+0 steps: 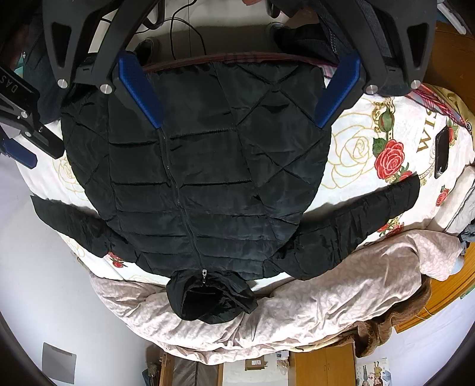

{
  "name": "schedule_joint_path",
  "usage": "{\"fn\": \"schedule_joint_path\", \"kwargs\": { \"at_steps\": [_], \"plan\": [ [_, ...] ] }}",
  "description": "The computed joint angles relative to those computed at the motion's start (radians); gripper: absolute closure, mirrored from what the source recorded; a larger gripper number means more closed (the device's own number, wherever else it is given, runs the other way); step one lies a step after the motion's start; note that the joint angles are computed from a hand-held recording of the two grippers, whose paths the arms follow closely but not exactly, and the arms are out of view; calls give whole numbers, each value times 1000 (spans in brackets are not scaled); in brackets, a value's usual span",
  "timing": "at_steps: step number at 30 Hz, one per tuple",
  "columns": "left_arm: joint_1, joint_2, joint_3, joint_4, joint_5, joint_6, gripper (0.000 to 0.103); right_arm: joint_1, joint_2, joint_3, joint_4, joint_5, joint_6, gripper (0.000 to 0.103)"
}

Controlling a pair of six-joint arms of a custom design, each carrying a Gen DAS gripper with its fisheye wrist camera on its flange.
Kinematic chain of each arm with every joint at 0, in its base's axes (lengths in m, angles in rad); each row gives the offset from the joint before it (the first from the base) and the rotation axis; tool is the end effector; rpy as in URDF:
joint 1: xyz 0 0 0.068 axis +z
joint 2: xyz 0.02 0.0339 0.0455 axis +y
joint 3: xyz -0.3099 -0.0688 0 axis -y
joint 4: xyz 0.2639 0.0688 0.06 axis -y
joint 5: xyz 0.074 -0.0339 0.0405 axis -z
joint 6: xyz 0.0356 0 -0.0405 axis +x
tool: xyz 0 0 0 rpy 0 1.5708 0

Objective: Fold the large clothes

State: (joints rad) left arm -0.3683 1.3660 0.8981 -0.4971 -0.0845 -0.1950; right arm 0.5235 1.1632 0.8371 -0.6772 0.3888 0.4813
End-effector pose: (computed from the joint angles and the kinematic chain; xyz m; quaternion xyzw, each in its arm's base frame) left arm 0.2641 -0.0987 0.2615 0.0700 0.9511 -0.0441 0.2975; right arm 0.2006 0.1002 0.2801 0.0342 0.9429 -0.0303 0.3300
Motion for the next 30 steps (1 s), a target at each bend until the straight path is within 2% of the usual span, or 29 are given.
{"fn": "schedule_joint_path", "kwargs": {
  "at_steps": [30],
  "plan": [
    [-10,-4,-6,-3,-2,-8,0,18,10,-22,18,1,20,27]
  ]
}}
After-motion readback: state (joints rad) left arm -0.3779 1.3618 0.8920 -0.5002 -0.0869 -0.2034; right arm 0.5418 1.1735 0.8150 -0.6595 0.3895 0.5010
